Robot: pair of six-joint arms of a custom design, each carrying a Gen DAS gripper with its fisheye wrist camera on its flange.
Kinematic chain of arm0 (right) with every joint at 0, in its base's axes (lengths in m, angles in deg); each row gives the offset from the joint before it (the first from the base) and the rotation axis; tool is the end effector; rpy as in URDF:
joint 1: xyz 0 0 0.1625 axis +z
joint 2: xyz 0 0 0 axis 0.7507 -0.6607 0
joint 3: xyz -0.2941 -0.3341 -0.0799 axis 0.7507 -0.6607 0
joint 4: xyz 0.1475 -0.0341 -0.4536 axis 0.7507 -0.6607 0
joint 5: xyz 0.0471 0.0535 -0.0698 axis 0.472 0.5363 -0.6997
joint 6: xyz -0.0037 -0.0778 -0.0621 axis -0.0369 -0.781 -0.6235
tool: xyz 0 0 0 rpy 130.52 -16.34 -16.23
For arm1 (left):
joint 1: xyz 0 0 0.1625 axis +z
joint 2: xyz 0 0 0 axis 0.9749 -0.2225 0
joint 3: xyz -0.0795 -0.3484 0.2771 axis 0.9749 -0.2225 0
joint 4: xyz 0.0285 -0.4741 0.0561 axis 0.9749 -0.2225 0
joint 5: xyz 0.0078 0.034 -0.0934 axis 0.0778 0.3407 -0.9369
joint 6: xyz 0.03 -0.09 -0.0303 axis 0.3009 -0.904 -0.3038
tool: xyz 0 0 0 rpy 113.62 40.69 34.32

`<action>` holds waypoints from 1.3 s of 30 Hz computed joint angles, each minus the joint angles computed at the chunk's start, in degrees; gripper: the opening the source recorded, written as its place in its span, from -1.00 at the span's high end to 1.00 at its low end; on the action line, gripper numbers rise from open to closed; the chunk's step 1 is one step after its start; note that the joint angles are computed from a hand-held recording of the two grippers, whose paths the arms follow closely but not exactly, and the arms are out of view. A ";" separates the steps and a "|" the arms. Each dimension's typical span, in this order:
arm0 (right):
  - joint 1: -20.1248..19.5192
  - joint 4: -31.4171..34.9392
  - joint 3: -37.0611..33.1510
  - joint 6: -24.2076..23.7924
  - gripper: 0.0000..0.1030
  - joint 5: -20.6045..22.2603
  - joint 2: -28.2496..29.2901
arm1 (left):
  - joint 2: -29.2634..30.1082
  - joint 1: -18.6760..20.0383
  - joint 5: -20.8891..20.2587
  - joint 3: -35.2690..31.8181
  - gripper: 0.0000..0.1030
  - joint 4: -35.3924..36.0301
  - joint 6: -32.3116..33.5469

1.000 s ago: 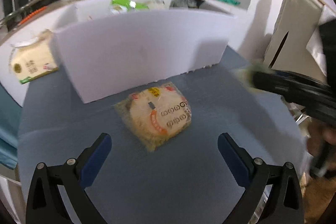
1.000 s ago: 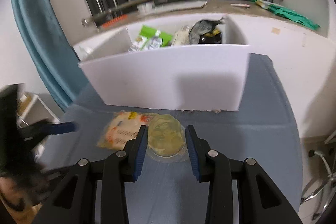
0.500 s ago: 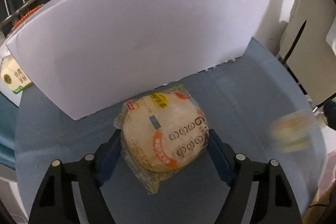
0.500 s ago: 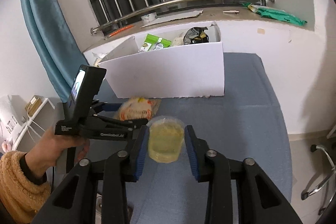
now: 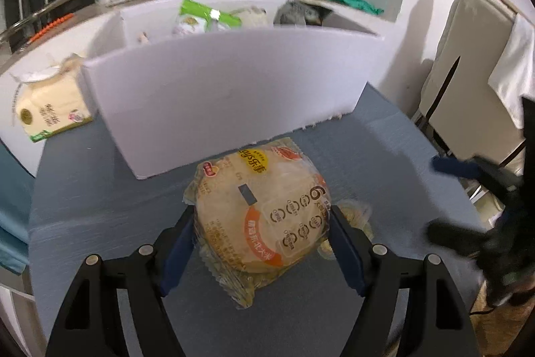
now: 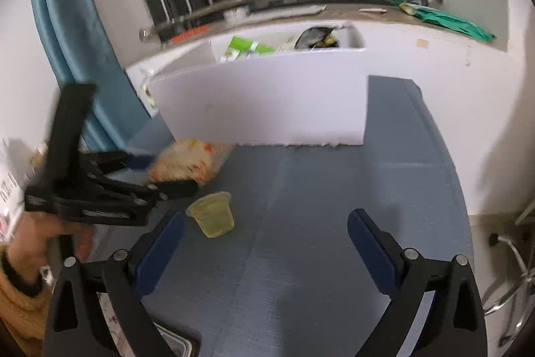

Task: Organize snacks
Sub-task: 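Carry the bread packet and jelly cup over the box and drop them in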

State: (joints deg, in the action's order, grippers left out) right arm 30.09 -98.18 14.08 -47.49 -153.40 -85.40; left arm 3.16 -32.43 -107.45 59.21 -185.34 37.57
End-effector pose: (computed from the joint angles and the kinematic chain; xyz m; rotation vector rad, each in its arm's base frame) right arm -0.0028 -0.6727 0.3595 0.9461 -2.5418 0.6674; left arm -0.3889 -0.6681 -0.0080 0.5274 2.4509 -0.7385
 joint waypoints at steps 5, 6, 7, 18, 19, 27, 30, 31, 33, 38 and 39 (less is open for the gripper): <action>1.18 1.54 0.42 -3.49 -0.96 -2.63 2.35 | -3.83 -1.29 1.34 5.06 -0.54 -4.80 -0.49; 1.44 1.69 0.44 -3.93 -0.96 -3.07 2.75 | -4.51 -1.69 1.73 6.03 -0.54 -5.61 -0.67; 1.73 1.95 0.38 -4.55 -0.96 -3.50 3.32 | -4.66 -1.93 2.11 6.60 -0.54 -6.60 -0.55; 3.40 6.27 -1.89 -5.85 0.06 -4.61 5.68 | -7.65 -2.34 2.03 10.53 -0.54 -13.23 0.74; 3.29 6.51 -1.80 -5.80 0.06 -3.89 5.18 | -7.76 -2.39 1.85 10.66 -0.54 -13.93 1.01; 4.52 7.51 -5.13 -0.70 0.06 5.13 1.83 | -5.95 -2.48 0.85 4.89 -0.54 -18.11 7.31; 6.70 5.54 -9.23 0.98 0.06 4.53 3.68 | -4.25 -1.79 -0.07 -0.59 -0.54 -17.21 10.18; 7.49 5.71 -11.66 1.88 0.06 4.66 4.98 | -3.47 -1.51 0.32 -2.69 -0.54 -16.70 11.14; 8.27 6.50 -15.51 3.50 0.06 4.27 7.19 | -1.39 -0.54 1.45 -7.97 -0.54 -14.60 12.80; 10.50 9.24 -26.35 7.62 0.06 0.29 14.39 | 2.58 2.15 2.52 -17.92 -0.55 -7.05 12.04; 10.75 9.65 -28.00 8.26 0.06 -0.64 15.57 | 3.46 2.71 2.73 -19.78 -0.61 -5.70 11.99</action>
